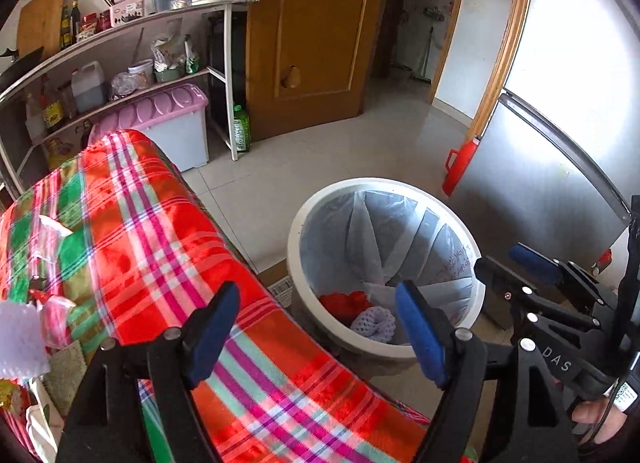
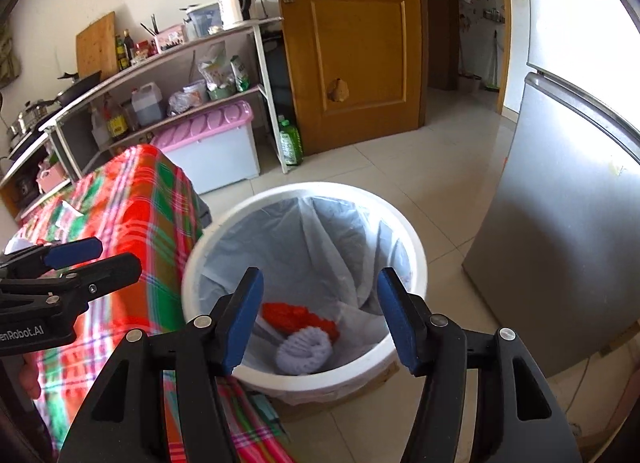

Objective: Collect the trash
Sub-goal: 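Open both tools to drop the foam net and red bag into the bin, then move both tools back to the table toward the wrappers and cloth bag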

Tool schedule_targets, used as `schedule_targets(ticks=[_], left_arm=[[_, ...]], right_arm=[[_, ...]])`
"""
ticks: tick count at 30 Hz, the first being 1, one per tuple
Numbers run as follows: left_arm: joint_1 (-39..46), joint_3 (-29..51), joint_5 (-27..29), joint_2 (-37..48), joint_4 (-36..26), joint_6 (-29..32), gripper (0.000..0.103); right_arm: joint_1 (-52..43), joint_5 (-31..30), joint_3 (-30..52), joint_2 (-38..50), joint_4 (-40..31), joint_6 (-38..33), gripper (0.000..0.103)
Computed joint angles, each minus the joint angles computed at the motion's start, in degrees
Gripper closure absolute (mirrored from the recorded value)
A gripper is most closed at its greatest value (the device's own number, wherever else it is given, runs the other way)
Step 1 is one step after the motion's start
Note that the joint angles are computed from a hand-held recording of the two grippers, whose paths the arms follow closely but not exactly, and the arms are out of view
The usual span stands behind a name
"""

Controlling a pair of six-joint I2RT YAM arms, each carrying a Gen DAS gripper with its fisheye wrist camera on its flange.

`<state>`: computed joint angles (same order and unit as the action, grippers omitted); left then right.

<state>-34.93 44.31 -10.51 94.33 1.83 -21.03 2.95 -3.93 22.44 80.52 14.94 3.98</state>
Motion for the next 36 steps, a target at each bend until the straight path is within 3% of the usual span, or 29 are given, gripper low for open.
schedule_targets(ticks=[7,10,13,22,31,34,36], left_arm=[[1.0,-10.7,-7.3,-14.4,-2.4,-1.2,0.019],[3.4,-15.0,-6.6,-21.0,-3.8,-2.1,0.019],[4.3,-17.8,-9.7,-26.5,-7.1,-2.4,0.019],[12.4,-25.8,-10.5,-44.2,-15.6,-0.8,0.019],[31.0,-32.1,-1.9,-55.3,-20.5,6.3,0.019],[34.9,-33.8,-2.3,-58.4,-21.3,9.4,0.019],[41.2,-34.6,2.1,-60.0,-21.7,12.1,0.019]], right_arm=[[7.5,1.7,-3.2,-10.1,-2.8,3.4,0.043],[11.9,3.4,-3.4,-12.8,-4.0,5.1,0.043],[16.7,5.3,-3.7,-13.9,-3.9,7.1,0.043],[29.9,9.5,-1.6,-10.1,-1.7,12.1,0.043],[41.3,9.6,4.4,2.6,2.8,14.0,0.043],[44.0,8.4,7.0,7.1,3.9,14.2,0.043],[45.4,8.5,8.5,9.5,4.9,14.6,0.043]])
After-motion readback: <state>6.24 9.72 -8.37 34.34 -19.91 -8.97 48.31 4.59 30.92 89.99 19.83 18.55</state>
